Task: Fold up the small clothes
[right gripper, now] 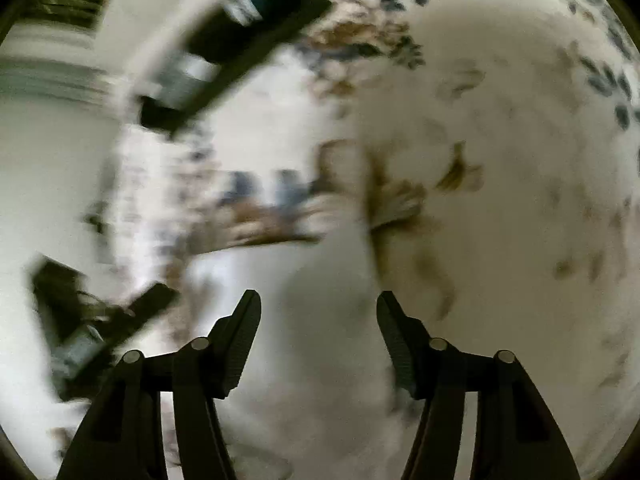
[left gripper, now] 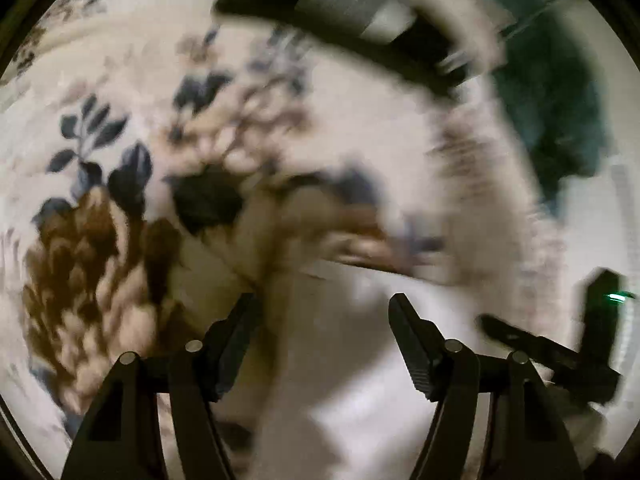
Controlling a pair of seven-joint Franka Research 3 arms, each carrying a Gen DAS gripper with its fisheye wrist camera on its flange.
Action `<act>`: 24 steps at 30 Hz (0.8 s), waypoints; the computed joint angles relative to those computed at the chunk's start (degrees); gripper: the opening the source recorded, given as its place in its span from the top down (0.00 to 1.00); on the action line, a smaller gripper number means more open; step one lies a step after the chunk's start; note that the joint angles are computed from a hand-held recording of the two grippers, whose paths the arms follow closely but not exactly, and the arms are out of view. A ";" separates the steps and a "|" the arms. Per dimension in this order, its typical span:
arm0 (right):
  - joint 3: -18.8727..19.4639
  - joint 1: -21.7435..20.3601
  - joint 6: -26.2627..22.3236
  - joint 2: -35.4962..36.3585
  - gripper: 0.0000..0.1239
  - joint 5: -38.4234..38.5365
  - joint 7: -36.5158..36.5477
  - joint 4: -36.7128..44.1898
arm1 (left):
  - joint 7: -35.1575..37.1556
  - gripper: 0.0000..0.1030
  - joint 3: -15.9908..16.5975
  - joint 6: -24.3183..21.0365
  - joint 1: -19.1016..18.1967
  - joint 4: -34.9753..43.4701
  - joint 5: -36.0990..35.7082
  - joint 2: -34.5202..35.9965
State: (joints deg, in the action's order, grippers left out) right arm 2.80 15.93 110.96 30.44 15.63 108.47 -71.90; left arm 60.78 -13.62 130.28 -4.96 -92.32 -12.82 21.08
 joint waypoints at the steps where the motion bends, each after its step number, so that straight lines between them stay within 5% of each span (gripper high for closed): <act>1: -0.87 0.51 -1.23 1.30 0.58 -1.44 2.12 1.39 | -0.28 0.36 0.17 -1.02 0.50 0.85 -2.01 1.59; 8: 0.90 -4.25 -0.61 -5.15 0.58 7.42 1.13 -6.30 | 11.52 0.36 -2.64 7.45 5.32 -12.56 -17.55 -10.21; 18: -0.53 -6.35 -12.44 -31.85 0.55 19.33 -4.72 -38.75 | 5.43 0.36 3.82 -8.21 -1.09 -38.40 -23.22 -40.31; 24: -0.15 -3.63 -11.37 -39.69 0.55 21.99 -6.94 -54.97 | 3.77 0.36 6.68 -7.78 -8.65 -50.35 -30.09 -45.12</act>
State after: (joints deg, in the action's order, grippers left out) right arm 2.65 12.30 99.59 -9.25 37.61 101.53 -126.87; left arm 64.55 -6.94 122.50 -13.61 -142.67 -42.91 -24.04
